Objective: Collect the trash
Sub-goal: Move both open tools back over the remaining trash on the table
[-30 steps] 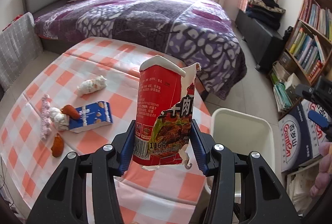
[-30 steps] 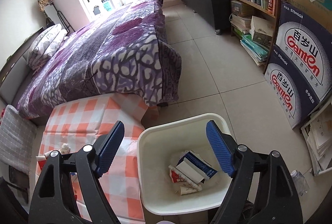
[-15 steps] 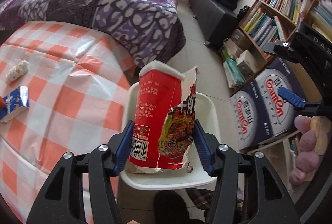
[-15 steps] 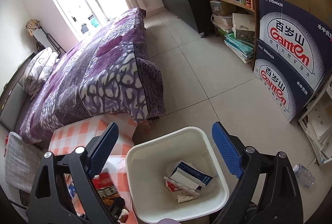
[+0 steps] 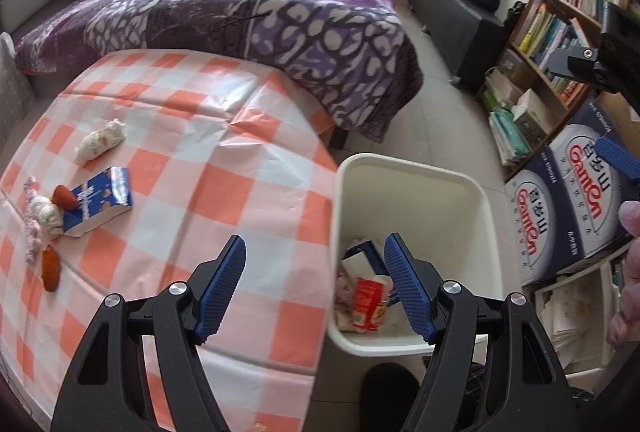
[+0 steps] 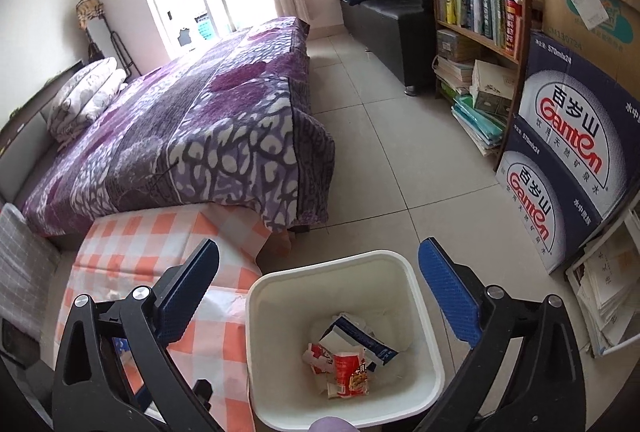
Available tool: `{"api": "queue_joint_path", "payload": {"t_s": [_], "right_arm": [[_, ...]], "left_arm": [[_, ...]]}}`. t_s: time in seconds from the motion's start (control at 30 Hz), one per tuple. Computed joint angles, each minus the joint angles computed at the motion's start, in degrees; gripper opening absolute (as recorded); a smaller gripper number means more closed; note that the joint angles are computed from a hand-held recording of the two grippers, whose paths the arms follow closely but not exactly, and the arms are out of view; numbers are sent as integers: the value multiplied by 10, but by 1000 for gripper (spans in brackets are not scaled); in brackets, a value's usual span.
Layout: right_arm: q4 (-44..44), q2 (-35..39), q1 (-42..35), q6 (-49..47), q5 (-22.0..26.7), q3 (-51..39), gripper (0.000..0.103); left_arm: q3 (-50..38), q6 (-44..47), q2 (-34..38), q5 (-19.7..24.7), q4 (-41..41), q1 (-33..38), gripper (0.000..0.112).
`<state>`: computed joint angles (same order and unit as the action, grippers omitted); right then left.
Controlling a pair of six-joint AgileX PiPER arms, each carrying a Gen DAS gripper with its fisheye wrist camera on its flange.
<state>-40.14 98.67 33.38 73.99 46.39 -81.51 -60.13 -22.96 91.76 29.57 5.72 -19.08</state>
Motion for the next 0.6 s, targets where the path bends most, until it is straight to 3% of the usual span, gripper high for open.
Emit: {"api": "queue_joint_path", "payload": {"t_s": [0.3, 0.6], "right_arm": [[46, 82, 64, -82, 42, -102, 96], [102, 170, 106, -135, 78, -215, 96]], "left_arm": [[36, -53, 17, 68, 129, 117, 70], [38, -19, 56, 58, 178, 287, 70]]}}
